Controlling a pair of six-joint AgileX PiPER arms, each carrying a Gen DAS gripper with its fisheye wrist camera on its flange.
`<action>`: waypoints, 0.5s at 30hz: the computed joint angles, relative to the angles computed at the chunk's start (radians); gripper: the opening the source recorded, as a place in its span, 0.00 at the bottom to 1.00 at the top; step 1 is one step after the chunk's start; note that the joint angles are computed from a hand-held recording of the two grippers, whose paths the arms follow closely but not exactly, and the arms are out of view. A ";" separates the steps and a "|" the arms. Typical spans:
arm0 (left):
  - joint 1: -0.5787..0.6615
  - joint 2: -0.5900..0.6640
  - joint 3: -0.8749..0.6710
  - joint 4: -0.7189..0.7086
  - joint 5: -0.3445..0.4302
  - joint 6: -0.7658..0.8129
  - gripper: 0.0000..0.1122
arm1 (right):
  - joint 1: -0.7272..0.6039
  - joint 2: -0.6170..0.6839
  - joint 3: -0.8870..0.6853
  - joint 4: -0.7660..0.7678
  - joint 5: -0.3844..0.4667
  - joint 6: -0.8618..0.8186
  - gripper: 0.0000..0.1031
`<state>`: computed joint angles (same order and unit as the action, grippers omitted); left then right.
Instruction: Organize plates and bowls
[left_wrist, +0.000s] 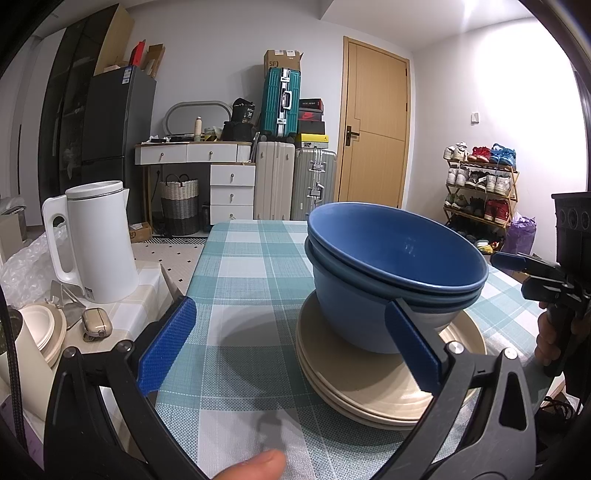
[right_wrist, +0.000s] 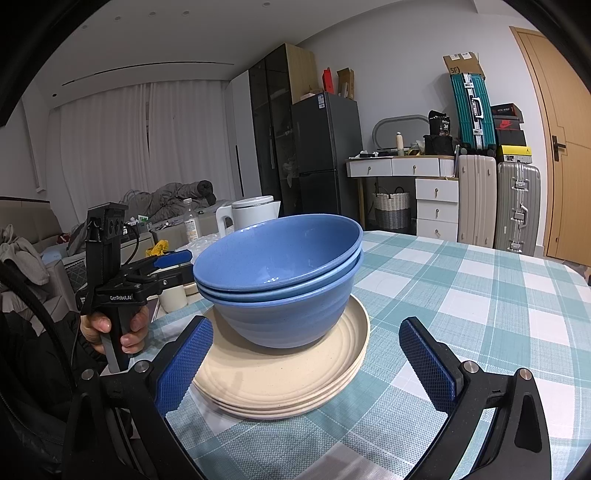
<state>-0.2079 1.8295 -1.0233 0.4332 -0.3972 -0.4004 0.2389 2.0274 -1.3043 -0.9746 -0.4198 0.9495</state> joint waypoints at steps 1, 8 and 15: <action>0.001 0.001 -0.001 0.003 0.000 -0.003 0.91 | 0.000 0.000 0.000 0.000 0.000 0.001 1.00; 0.001 0.001 0.000 0.004 -0.001 -0.003 0.91 | 0.001 -0.002 0.002 -0.003 0.004 0.003 1.00; 0.002 0.003 -0.002 0.004 -0.004 -0.008 0.91 | 0.001 0.000 0.000 -0.007 0.007 0.010 1.00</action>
